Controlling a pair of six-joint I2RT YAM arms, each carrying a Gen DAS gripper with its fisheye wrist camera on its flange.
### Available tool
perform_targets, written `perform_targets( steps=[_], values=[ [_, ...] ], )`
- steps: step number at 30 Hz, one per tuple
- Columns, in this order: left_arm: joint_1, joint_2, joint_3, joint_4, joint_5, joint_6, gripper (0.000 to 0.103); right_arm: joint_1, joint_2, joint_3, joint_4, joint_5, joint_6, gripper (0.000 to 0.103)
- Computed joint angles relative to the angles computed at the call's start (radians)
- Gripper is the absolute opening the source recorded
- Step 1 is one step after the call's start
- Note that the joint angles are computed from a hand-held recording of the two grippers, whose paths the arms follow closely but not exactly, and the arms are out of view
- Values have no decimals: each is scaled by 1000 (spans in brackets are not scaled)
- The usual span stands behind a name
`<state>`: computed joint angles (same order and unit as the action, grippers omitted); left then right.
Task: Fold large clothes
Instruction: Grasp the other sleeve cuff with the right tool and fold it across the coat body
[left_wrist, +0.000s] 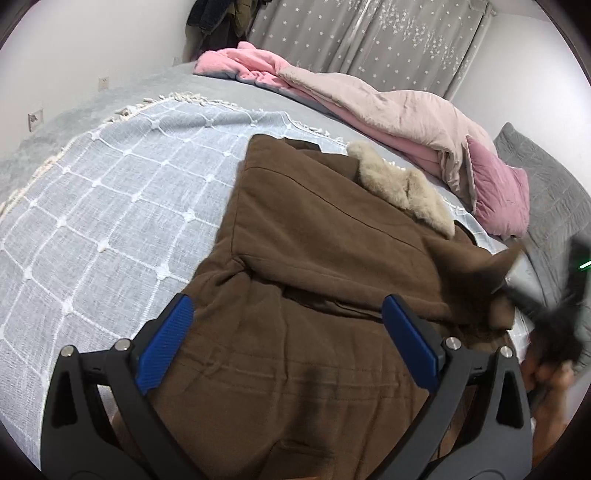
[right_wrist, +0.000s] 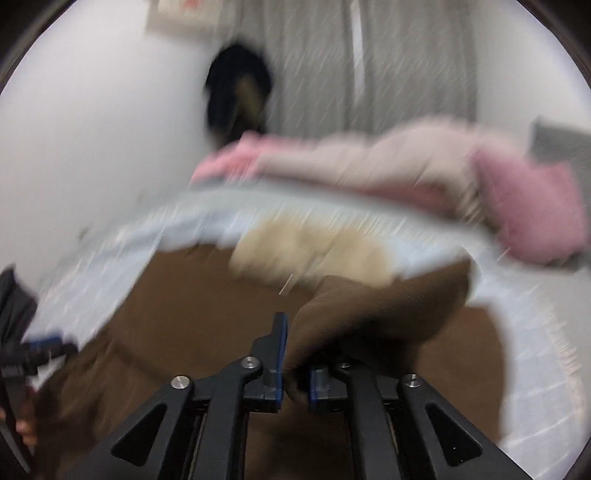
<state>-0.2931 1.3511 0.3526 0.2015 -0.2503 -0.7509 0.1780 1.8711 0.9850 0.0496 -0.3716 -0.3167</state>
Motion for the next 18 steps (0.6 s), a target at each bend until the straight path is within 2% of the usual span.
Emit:
perform_targets(
  steps=[3, 5, 7, 9, 11, 13, 16, 17, 18],
  values=[
    [-2, -20, -6, 27, 41, 0, 102, -27, 129, 113, -198, -51, 19, 19],
    [-32, -20, 6, 28, 35, 13, 102, -73, 111, 111, -261, -125, 23, 27],
    [-66, -3, 36, 24, 22, 38, 102, -150, 46, 95, -323, -266, 25, 49],
    [-125, 40, 99, -6, -14, 61, 102, -233, -22, 57, -327, -371, 54, 58],
    [-178, 95, 169, -43, -35, 89, 102, -302, -59, 46, -309, -415, 125, 59],
    [-256, 197, 289, -103, -65, 140, 102, -363, -69, 23, -254, -438, 190, 59],
    [-346, 374, 511, -207, -104, 229, 102, -412, -14, 40, -218, -459, 220, 58],
    [-360, 410, 557, -227, -110, 243, 102, -422, 16, 66, -233, -461, 225, 57],
    [-375, 459, 623, -254, -116, 262, 102, -430, 41, 86, -243, -469, 230, 49]
  ],
)
